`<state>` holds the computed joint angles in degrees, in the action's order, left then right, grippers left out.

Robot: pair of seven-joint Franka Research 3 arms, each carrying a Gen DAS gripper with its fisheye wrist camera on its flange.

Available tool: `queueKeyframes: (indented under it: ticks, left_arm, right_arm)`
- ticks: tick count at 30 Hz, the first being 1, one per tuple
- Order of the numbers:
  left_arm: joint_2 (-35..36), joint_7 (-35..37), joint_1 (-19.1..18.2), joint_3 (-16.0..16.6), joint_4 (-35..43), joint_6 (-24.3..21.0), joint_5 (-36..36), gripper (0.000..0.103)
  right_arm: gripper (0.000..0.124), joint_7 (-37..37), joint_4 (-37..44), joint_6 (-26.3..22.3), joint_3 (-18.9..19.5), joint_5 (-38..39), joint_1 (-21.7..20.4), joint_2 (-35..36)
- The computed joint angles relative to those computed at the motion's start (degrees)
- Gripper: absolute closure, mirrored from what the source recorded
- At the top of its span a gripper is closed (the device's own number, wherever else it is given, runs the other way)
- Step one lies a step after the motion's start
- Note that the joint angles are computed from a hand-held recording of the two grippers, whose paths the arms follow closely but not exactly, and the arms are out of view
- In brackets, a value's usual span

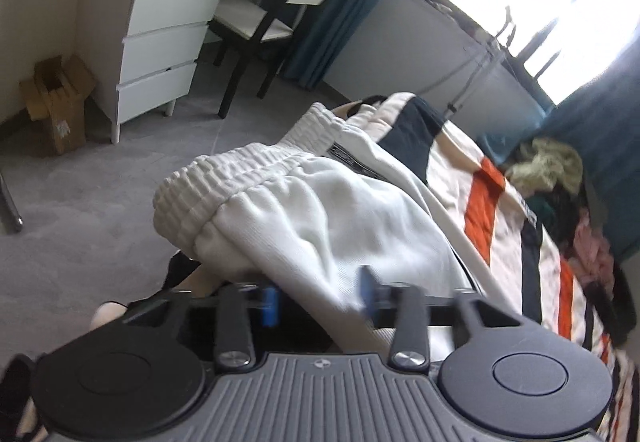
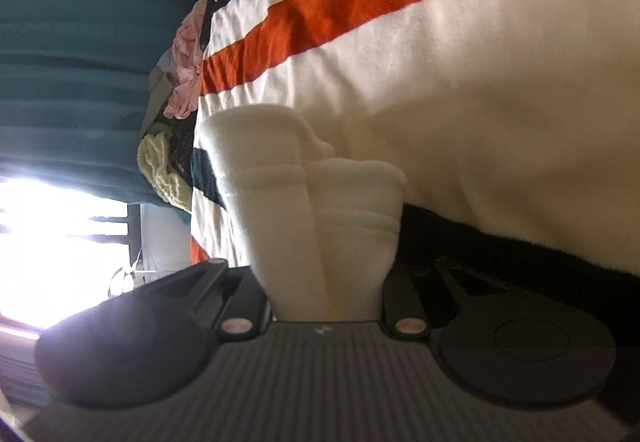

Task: Fold clothes
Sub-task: 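Fold the garment over with both grippers toward the other side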

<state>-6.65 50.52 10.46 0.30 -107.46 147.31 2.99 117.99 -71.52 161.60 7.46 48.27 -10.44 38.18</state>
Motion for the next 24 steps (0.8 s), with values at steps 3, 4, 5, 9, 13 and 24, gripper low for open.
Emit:
queueKeyframes:
  ticks: [3, 4, 5, 9, 13, 24]
  left_arm:
    - [-1.82, -0.88, 0.06, -1.17, 0.29, -1.74, 4.84, 0.034]
    - [-2.31, -1.74, 0.11, -1.65, 0.51, -2.36, 7.04, 0.032]
    - [-2.82, -3.8, 0.4, -2.5, 0.48, -2.21, 10.85, 0.028]
    - [-3.06, -3.79, -0.85, -3.71, 1.29, 0.99, 16.69, 0.025]
    - [0.08, -1.5, -3.85, -5.06, 5.96, 0.15, 16.58, 0.025]
    - [16.02, -0.26, -14.15, -8.99, 23.54, -1.75, 15.25, 0.022]
  right_arm:
    - [0.063, -3.33, 0.3, 2.35, 3.3, 4.19, -1.84, 0.5]
    - [0.054, -5.55, 0.32, 3.61, 4.85, 6.36, -2.66, 0.61]
    - [0.051, -7.97, 0.44, 4.8, 6.42, 8.7, -3.48, 0.75]
    - [0.051, -13.35, 0.86, 6.74, 7.74, 12.74, -3.93, 0.69]
    - [0.05, -21.46, 1.26, 9.29, 10.19, 18.92, -5.0, 0.4]
    - [0.051, -17.75, 1.01, 9.28, 5.68, 17.99, -2.45, 0.25]
